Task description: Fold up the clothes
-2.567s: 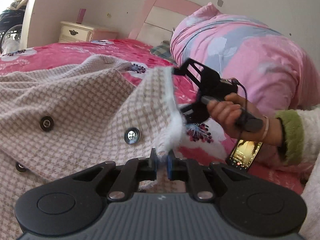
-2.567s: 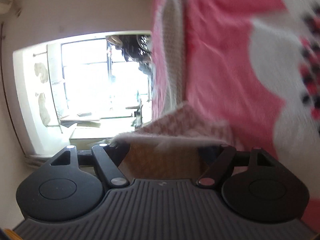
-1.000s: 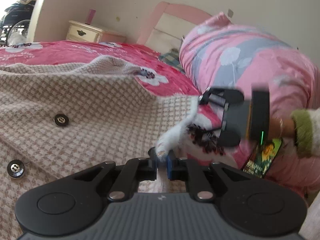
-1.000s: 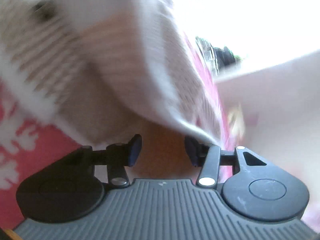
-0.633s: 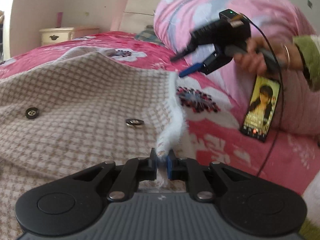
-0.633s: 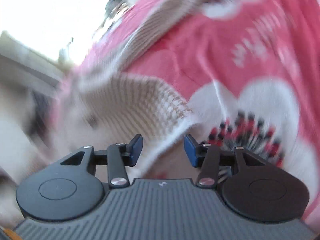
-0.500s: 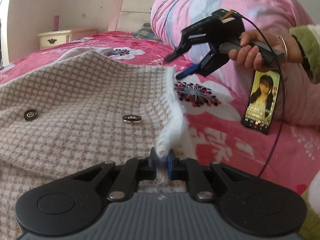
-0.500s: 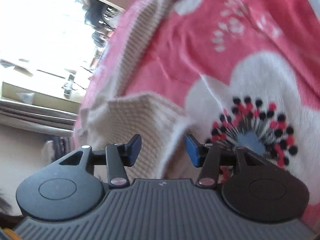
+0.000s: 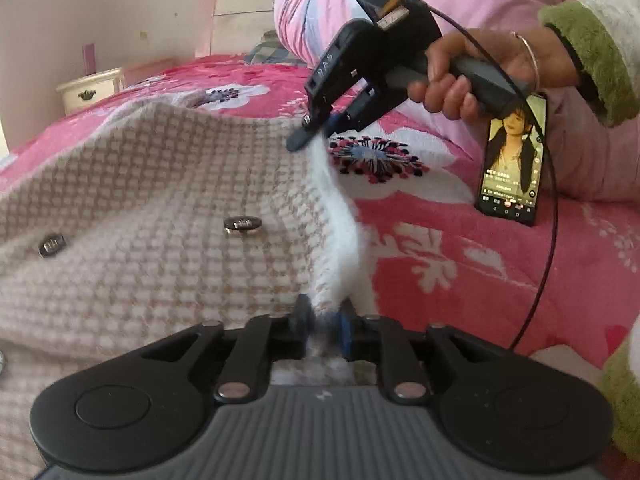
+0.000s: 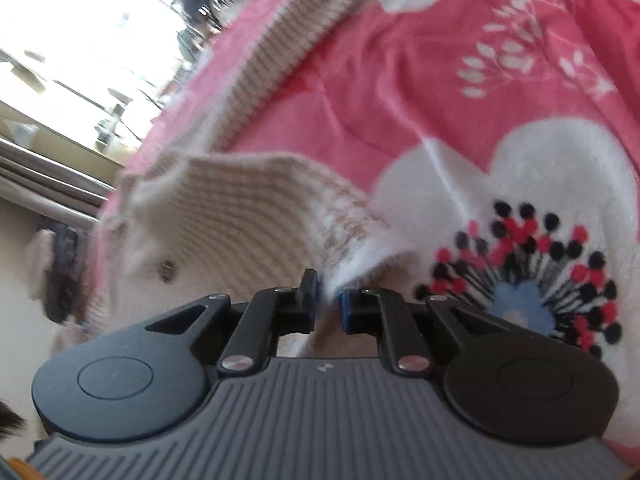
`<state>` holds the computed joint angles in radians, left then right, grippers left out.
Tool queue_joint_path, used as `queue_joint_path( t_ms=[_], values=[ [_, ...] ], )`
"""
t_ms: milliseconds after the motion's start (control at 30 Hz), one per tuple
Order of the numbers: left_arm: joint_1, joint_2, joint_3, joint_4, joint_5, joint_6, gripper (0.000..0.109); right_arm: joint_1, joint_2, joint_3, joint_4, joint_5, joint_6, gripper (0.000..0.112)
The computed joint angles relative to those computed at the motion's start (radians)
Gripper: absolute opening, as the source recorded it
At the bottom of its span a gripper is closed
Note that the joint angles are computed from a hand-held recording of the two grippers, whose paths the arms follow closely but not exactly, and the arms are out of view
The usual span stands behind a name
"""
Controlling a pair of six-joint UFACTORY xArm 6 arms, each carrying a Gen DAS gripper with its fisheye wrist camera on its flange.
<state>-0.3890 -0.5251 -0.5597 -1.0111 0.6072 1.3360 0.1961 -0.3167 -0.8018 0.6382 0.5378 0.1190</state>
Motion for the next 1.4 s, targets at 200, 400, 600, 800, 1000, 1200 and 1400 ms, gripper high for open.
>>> queue_joint_path(
  t_ms=[200,400,600,800,1000,1200,1400],
  values=[
    [0.135,0.033,-0.083,-0.014,0.306,-0.11,0.036,-0.016,-0.024,0.029,-0.07,0.026,0.078,0.013],
    [0.186,-0.015,-0.064,0.015,0.398,-0.109,0.036,-0.047,-0.041,0.029,0.18,0.1,0.005,0.026],
    [0.249,-0.034,-0.092,-0.02,0.384,-0.118,0.036,-0.038,-0.145,0.069,0.068,0.138,0.073,0.029],
    [0.232,0.05,-0.154,-0.047,0.239,-0.15,0.037,0.02,-0.172,0.036,0.189,0.069,-0.217,0.029],
    [0.153,0.159,-0.177,0.082,0.068,-0.296,0.036,0.126,0.056,-0.169,0.266,-0.067,-0.388,0.029],
    [0.159,0.128,-0.129,0.052,0.057,-0.228,0.037,0.095,0.371,-0.456,0.318,-0.154,-0.288,0.038],
    [0.163,0.133,-0.124,0.034,0.057,-0.214,0.037,-0.02,0.809,-0.926,0.3,0.082,0.004,0.049]
  ],
)
